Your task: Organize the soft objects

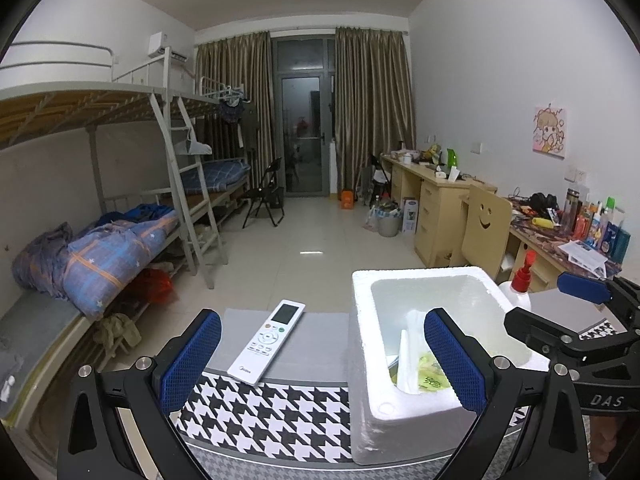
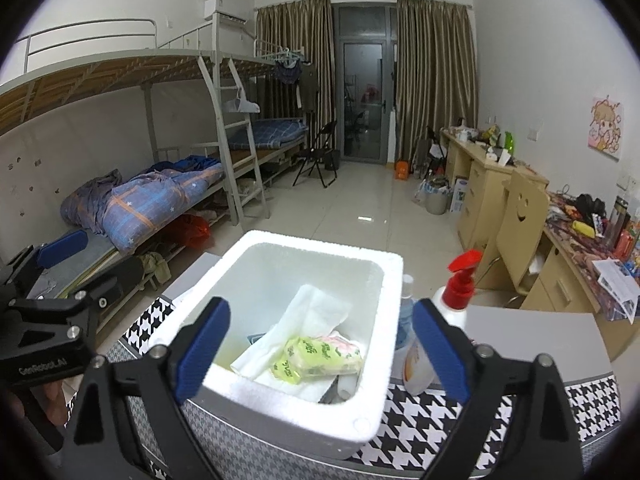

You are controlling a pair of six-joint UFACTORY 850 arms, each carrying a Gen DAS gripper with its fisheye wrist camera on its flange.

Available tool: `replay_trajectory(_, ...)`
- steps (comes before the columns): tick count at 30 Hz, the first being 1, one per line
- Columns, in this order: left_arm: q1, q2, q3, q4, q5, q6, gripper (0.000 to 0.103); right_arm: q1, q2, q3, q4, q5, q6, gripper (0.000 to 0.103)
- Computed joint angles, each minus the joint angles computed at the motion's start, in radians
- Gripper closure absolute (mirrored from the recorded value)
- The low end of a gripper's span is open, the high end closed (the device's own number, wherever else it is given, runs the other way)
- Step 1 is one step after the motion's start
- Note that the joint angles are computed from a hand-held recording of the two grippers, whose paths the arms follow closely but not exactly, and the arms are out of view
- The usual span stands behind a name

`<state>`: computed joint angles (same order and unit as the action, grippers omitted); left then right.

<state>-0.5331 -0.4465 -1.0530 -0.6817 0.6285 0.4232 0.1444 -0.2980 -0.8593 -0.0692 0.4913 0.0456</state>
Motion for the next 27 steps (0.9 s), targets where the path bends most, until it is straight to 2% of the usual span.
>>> replay_trajectory(27,-0.077,0.121,0.155,0.025,0.093,-0.044,0.001,-0.001,0.166,0.193,0.015,0.109,0.003,0.006)
